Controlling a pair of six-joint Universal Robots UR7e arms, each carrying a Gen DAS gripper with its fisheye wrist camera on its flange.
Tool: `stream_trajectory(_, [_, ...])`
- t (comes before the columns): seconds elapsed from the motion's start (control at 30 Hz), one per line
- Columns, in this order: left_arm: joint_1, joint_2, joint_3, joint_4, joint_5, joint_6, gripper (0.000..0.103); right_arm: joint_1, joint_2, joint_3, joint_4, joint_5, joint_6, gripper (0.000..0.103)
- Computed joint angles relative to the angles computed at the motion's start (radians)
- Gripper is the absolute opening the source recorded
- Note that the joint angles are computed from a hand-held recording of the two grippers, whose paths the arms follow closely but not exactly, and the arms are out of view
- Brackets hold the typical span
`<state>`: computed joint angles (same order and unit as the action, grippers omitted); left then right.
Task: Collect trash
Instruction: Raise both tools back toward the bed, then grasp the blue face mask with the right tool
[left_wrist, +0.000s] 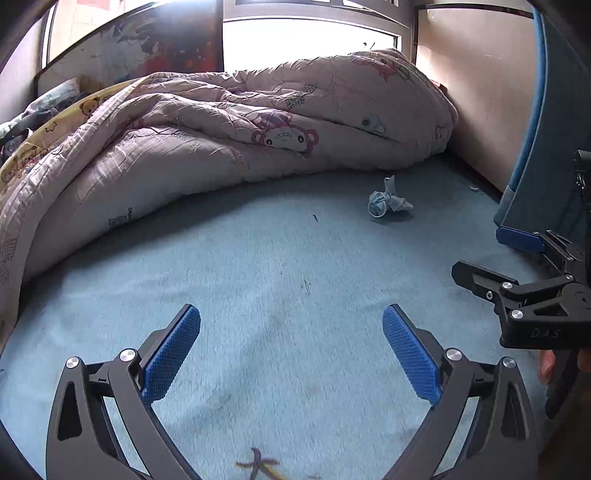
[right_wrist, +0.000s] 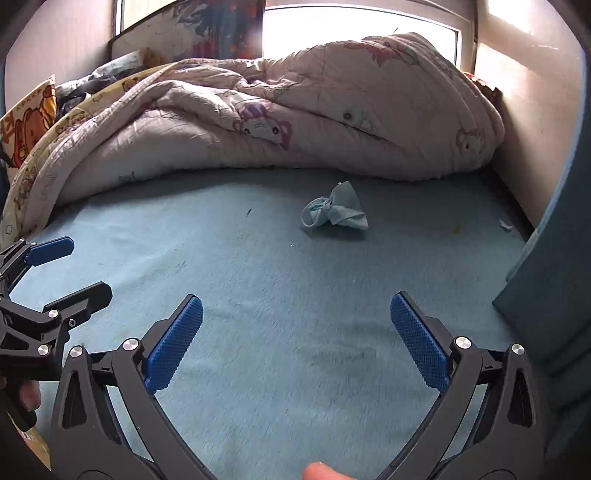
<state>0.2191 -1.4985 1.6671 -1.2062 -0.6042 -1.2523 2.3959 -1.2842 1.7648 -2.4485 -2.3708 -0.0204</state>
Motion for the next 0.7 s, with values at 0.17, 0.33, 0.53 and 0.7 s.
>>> stream_trajectory(0.17, [0.101, 0.036, -0.004, -0.204, 0.023, 0.154, 0.097, -0.08, 0.09, -0.092, -0.028, 0.027, -0.084, 0.098])
stream_trajectory(0.33, [0.158, 0.068, 0.01, -0.373, 0.026, 0.295, 0.097, -0.138, 0.16, -0.173, -0.015, 0.069, -0.103, 0.098])
stream_trajectory(0.53, [0.169, 0.077, 0.042, -0.477, 0.046, 0.385, 0.097, -0.187, 0.231, -0.276, 0.042, 0.05, -0.078, 0.096])
stream_trajectory(0.7, [0.166, 0.085, 0.04, -0.45, 0.055, 0.39, 0.097, -0.21, 0.253, -0.313, 0.145, 0.094, -0.069, 0.051])
